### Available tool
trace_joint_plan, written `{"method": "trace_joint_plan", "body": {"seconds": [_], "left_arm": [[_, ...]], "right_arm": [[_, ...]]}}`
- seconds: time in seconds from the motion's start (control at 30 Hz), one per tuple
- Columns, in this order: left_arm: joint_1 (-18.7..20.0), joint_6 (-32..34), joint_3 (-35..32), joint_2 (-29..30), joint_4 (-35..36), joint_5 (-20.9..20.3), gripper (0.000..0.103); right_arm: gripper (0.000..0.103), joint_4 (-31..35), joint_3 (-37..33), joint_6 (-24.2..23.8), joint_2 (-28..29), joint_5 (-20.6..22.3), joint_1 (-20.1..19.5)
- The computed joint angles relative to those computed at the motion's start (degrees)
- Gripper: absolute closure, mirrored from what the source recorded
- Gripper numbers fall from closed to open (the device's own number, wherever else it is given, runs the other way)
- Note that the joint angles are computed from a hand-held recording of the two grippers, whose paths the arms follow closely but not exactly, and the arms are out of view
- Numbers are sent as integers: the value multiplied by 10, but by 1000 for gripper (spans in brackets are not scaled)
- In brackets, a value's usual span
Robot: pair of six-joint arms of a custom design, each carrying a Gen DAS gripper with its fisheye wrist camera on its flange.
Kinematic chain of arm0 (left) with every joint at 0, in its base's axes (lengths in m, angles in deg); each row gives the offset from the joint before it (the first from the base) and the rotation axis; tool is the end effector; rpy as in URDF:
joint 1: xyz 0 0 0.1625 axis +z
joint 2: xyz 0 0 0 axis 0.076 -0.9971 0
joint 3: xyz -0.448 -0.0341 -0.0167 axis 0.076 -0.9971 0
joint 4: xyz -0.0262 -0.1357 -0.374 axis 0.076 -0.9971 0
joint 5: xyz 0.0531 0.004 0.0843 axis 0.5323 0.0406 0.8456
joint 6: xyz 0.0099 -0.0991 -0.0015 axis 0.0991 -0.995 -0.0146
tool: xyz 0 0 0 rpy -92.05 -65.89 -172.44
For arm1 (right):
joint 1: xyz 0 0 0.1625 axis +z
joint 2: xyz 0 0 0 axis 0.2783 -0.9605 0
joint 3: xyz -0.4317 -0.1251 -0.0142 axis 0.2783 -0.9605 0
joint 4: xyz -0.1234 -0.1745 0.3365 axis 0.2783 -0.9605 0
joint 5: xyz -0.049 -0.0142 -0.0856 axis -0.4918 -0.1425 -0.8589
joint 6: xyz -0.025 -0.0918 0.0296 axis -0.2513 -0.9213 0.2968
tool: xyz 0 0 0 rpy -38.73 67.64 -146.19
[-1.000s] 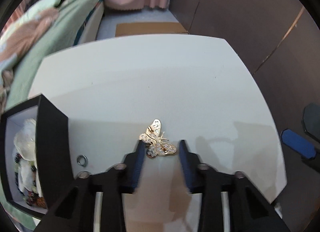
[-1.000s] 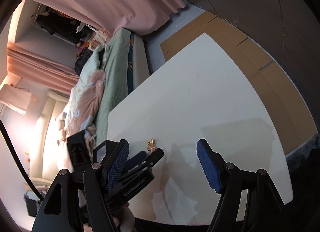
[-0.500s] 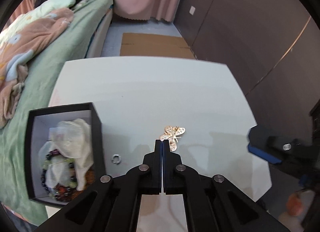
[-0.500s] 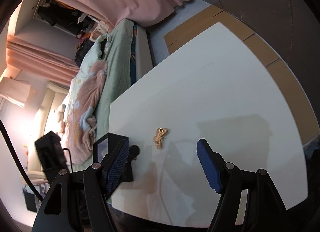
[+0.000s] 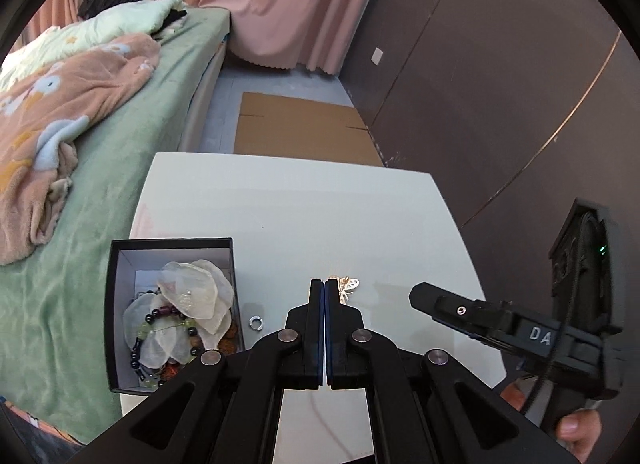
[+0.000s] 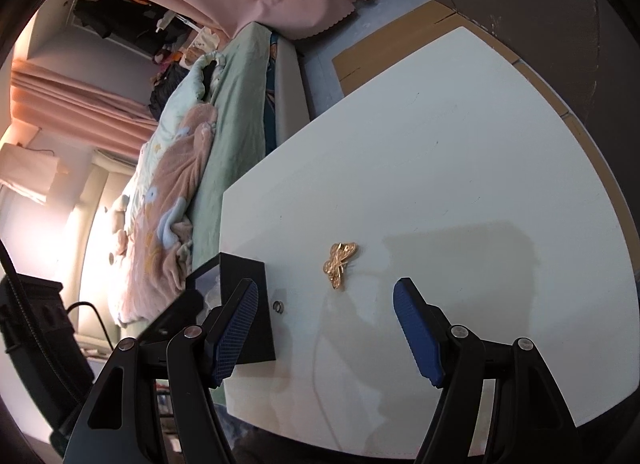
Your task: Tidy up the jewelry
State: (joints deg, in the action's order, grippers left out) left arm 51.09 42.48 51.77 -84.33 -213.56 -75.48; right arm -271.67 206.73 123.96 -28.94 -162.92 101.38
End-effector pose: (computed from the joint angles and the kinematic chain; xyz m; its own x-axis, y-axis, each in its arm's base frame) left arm -0.0974 -0.4253 0.2322 -0.7185 0.6307 -0.2934 0.6795 0.7266 -0.1020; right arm 0.2369 -0.2973 0.0165 -0.8768 0.4777 -0.0541 0.3486 0.5541 -0.7559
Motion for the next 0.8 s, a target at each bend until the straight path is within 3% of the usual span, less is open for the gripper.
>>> {"method": "trace_joint_plan", "body": {"seconds": [0.3, 0.5, 0.53, 0.57, 0.6, 0.63, 0.67, 0.8], "left_arm": [[5, -54, -22, 53, 54, 14, 103], [-9, -47, -12, 97, 56, 11, 97], [-10, -48, -12, 103, 57, 6, 87], [-9, -51, -12, 108, 56, -2, 68], [-9, -54, -11, 111, 52, -8, 56], [-9, -56, -8, 114, 42, -12, 38], [-11, -57, -5, 116, 31, -13, 33], [-21, -59, -3, 131, 25, 2, 33]], "right_arm": [[32, -8, 6, 13, 1, -3, 0], [32, -15, 11, 11, 0, -12, 10], [32, -19, 14, 11, 0, -13, 10], [32, -19, 15, 10, -1, -15, 10], [32, -21, 16, 11, -2, -17, 10], [32, -23, 18, 12, -2, -19, 10], [32, -25, 20, 13, -2, -20, 10], [32, -33, 24, 13, -2, -23, 12]]}}
